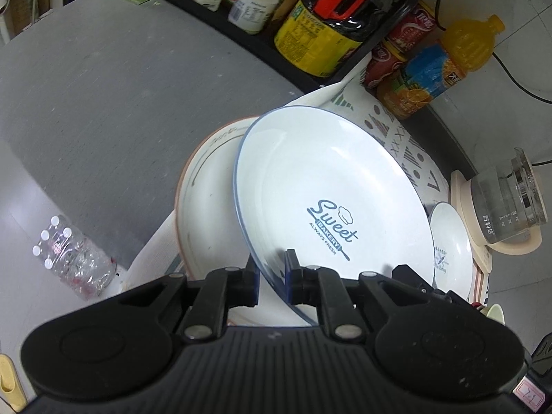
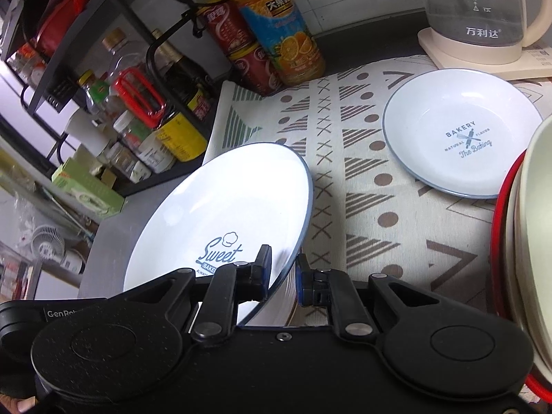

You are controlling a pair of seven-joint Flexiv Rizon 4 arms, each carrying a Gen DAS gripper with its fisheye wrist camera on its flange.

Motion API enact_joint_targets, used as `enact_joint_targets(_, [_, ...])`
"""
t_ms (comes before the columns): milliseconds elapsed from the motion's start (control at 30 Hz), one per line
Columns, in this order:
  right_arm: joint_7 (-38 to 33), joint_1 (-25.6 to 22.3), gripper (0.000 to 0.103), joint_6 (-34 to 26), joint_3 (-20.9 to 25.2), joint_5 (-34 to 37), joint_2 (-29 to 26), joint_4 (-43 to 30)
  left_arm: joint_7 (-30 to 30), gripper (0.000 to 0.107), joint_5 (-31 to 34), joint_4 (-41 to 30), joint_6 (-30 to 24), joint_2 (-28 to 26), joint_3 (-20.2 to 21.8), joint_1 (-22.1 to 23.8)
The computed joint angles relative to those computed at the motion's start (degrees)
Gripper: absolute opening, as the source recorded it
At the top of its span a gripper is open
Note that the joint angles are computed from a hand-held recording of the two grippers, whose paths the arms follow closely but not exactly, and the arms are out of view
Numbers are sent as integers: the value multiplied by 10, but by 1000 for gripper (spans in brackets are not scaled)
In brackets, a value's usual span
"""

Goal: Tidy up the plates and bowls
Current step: 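Lift the 'Sweet' plate with both grippers and lower it onto the flower-pattern plate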

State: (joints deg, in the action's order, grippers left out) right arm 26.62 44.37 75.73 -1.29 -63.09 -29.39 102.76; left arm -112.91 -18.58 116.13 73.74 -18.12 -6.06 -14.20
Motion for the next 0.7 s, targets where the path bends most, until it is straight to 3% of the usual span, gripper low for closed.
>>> enact_joint_targets(200, [-44,-1,13,-10,17,35,-4,-1,-15,12,0,16,-6,8,3,-3])
enact_joint_targets(700, [-123,9,13,-48,34,115,-13,-19,18,16,-12,7,-37,0,-5,10])
